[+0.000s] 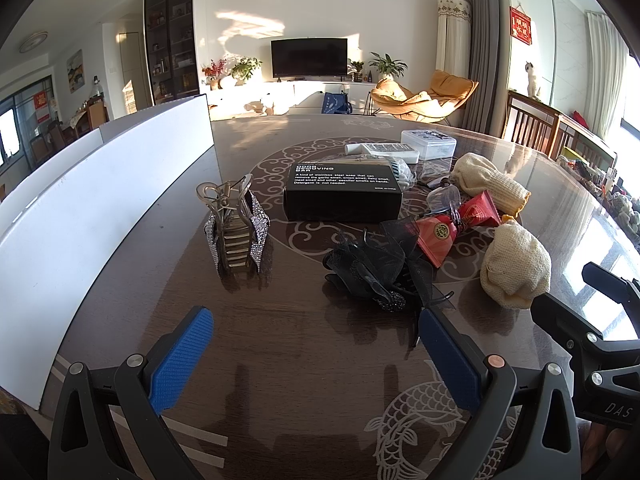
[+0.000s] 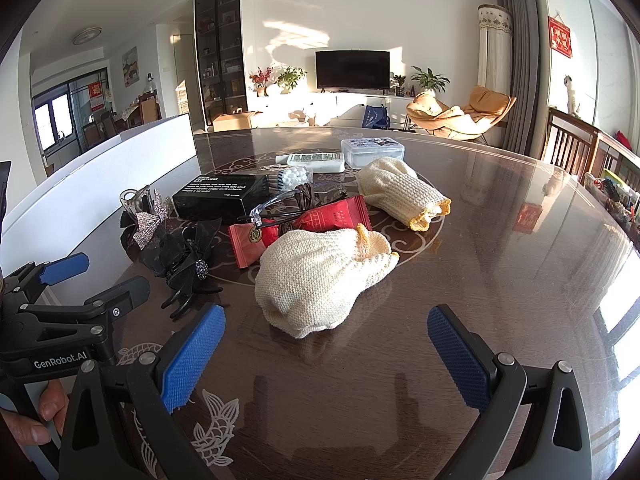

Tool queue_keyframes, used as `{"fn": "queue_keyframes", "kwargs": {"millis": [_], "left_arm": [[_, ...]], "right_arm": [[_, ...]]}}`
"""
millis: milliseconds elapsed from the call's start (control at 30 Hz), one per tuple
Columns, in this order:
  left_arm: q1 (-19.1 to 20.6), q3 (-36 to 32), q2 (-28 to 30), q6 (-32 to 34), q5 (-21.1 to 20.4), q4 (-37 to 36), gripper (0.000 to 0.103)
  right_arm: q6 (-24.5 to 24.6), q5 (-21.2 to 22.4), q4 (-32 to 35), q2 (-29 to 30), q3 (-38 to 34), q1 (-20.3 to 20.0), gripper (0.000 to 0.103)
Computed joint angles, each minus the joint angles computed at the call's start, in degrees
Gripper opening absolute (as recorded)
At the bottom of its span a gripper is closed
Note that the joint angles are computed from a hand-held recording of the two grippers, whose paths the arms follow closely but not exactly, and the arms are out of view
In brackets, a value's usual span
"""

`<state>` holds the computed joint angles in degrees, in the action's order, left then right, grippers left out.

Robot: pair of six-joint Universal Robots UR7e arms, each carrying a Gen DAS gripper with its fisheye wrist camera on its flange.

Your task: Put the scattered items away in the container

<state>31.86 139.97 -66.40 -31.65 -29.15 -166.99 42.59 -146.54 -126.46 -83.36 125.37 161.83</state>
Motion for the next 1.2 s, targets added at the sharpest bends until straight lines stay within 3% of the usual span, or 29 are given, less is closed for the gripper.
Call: {"fn": "queue_keyframes", "kwargs": {"millis": [1200], "left_arm": [[-0.3, 0.4, -0.7, 0.9, -1.2, -0.7, 0.103]], "right_arm": [[0.4, 0.4, 0.9, 0.0, -0.2, -0.3, 0.102]]}}
